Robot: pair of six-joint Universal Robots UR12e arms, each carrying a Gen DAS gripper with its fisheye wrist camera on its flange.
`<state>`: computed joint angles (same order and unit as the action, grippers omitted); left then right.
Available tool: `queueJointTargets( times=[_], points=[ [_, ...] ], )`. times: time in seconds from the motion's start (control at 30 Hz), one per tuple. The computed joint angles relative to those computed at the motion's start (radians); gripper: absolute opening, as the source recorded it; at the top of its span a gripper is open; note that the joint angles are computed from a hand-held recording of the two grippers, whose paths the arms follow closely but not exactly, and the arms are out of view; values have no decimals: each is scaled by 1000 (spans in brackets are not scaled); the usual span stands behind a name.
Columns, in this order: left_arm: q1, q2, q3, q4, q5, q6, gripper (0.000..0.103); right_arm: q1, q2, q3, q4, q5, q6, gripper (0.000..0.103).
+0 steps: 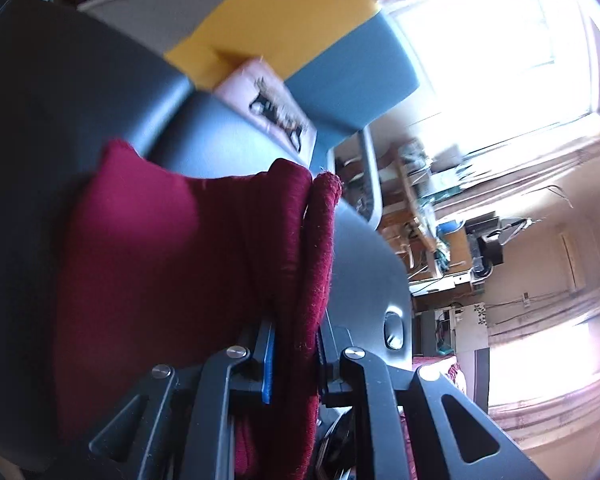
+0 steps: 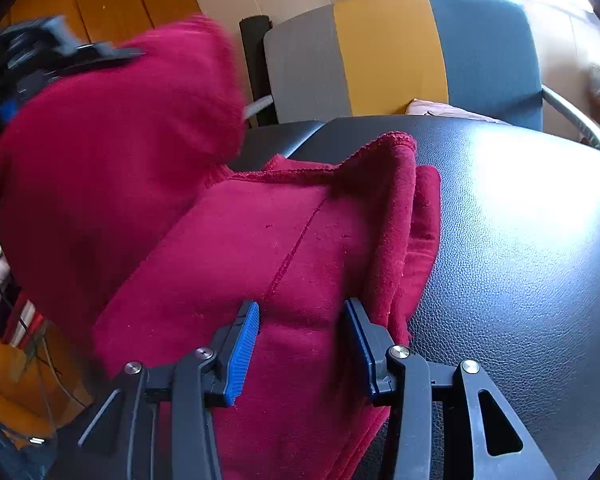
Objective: Fold clothes
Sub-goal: 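Fold the held sweater side over the body with the left gripper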
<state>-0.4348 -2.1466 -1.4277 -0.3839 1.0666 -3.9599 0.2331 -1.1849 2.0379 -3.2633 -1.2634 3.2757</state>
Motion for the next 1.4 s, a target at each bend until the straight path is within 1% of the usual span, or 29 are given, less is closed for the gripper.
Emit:
queueJointTargets(
  times=[0.1, 0.23, 0.27, 0.33, 0.4, 0.47, 0.53, 0.6, 0.7, 0.77, 0.8, 0.83, 0.87, 0.97, 1.03, 1.07, 1.13, 1.2, 1.23, 1.3, 1.33, 1.4],
  points=[
    [-24, -51, 64, -74, -1, 6, 14, -3, 1, 4, -14, 15, 5, 46],
    [-46, -119, 139, -195, -40, 17, 14, -9, 4, 11, -32, 43, 22, 46],
    [-47, -129, 139, -195, -48, 8, 14, -9, 4, 11, -34, 47, 25, 46],
    [-43, -140, 129, -168, -67, -18, 15, -11, 6, 13, -39, 55, 32, 45],
    [-33, -137, 112, -141, -101, -44, 16, -12, 7, 14, -43, 62, 38, 44],
    [-25, -125, 99, -144, -136, -53, 19, -13, 5, 17, -48, 69, 41, 44],
    [-16, -113, 87, -120, -186, -81, 25, -12, 2, 21, -51, 69, 41, 44],
    [-7, -102, 73, -63, -256, -94, 26, -9, 1, 22, -51, 64, 41, 44],
    [5, -81, 55, 36, -353, -80, 29, -7, 0, 23, -51, 60, 45, 44],
    [15, -60, 37, 99, -369, -51, 30, -6, -2, 23, -51, 57, 49, 44],
    [21, -44, 20, 126, -346, -35, 30, -5, -4, 24, -49, 53, 51, 44],
    [27, -25, -4, 152, -302, -20, 30, -3, -11, 28, -46, 40, 50, 44],
    [33, -3, -32, 165, -245, -2, 30, 0, -19, 34, -42, 26, 48, 44],
    [52, 72, -144, 139, -22, 38, 29, -1, -53, 64, -41, 2, 44, 44],
    [64, 105, -213, 140, 85, 40, 28, -9, -85, 96, -39, -10, 35, 44],
    [67, 118, -245, 147, 127, 39, 27, -15, -107, 115, -34, -19, 27, 44],
    [64, 130, -296, 194, 174, 46, 25, -27, -143, 133, -5, -44, 8, 44],
    [55, 130, -331, 256, 185, 83, 25, -39, -181, 156, -8, -55, 3, 44],
    [47, 126, -334, 272, 187, 109, 25, -45, -198, 164, -20, -55, 1, 42],
    [26, 109, -317, 280, 185, 174, 24, -53, -225, 172, -47, -46, 0, 39],
    [16, 101, -307, 280, 185, 214, 24, -56, -224, 163, -47, -34, 0, 38],
    [-13, 92, -290, 266, 230, 309, 25, -54, -211, 137, -35, -12, -3, 37]
  ],
)
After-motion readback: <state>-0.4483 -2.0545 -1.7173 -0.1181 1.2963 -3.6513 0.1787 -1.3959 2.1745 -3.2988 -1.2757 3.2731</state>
